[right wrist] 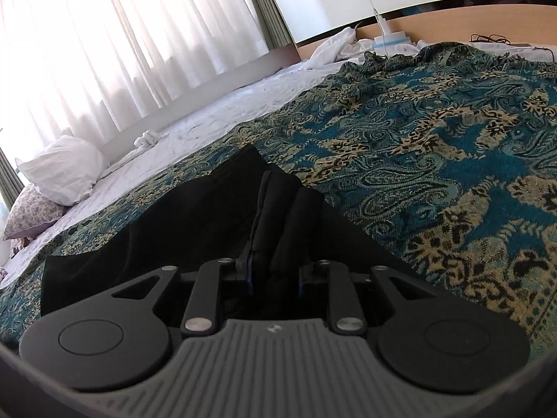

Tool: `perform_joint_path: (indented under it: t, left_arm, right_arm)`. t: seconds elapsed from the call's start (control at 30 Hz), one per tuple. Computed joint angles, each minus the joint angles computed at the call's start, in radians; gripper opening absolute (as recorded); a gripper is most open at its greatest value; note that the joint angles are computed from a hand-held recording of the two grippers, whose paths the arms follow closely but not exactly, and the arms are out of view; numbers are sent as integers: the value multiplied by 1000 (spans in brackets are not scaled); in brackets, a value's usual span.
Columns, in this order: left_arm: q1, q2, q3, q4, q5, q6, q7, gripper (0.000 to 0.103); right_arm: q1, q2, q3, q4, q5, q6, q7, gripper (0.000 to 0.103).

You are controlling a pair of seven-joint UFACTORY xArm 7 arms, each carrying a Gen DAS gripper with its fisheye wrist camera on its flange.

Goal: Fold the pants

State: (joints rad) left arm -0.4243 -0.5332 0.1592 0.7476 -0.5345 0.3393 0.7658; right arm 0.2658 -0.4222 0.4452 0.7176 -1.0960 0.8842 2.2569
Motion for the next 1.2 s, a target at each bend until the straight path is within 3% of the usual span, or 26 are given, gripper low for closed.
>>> perform_joint_path:
  t: [0.07,0.13,0.4,0.5,0.57,0.67,0.7,0.73,0.8,0.87,0.93,1.0,1.07,1.2]
  left_arm:
    - [-22,79,5,74,-9,-3,15,36]
    - [4,192,-28,170,2,22,-24,26]
    - [161,471,-179,357,92,-2,-276,23]
    - [192,499,-205,354,45,-30,-272,20]
    - [202,496,-218,342,26,-51,-244,20]
    - [212,472,-232,321,79,-68,-271,22]
    - [209,458,-231,309,71,-79,-255,28]
    - [200,442,-224,296,42,-93,-221,36]
    - [181,410,-207,276,-6,-102,-170,40]
    - [161,380,-181,265,-59,-88,-114,42]
    - [151,361,-157,261,-100,-73,-81,55]
    - [150,355,-136,269,-130,-49,-61,68]
    - [165,367,-123,295,-138,-4,-64,78]
    - [233,436,-130,393,-78,155,-138,78]
  right_arm:
    - [-1,-2,-1,-5,-8,-9,9,26]
    - [-2,-6,-3,-10,-14,-17,17,26]
    - [-14,-26,0,-36,-44,-48,66,26]
    - [-18,-32,1,-42,-52,-57,80,27]
    - [-20,-38,3,-46,-53,-61,91,36]
    - [-31,-70,4,-74,-84,-95,162,51]
    - [-35,-82,6,-80,-89,-100,178,60]
    - [-35,-102,13,-87,-91,-97,190,75]
    - [-24,-133,33,-83,-47,-47,133,99]
    - [-10,-169,44,-83,1,-4,45,103]
    - [-9,-210,52,-82,43,32,-34,103]
    - [-14,-258,16,-95,55,11,-144,103]
    - [-24,-280,-85,-107,43,-93,-290,103]
    - [-65,-197,-309,-99,-4,-430,-529,103]
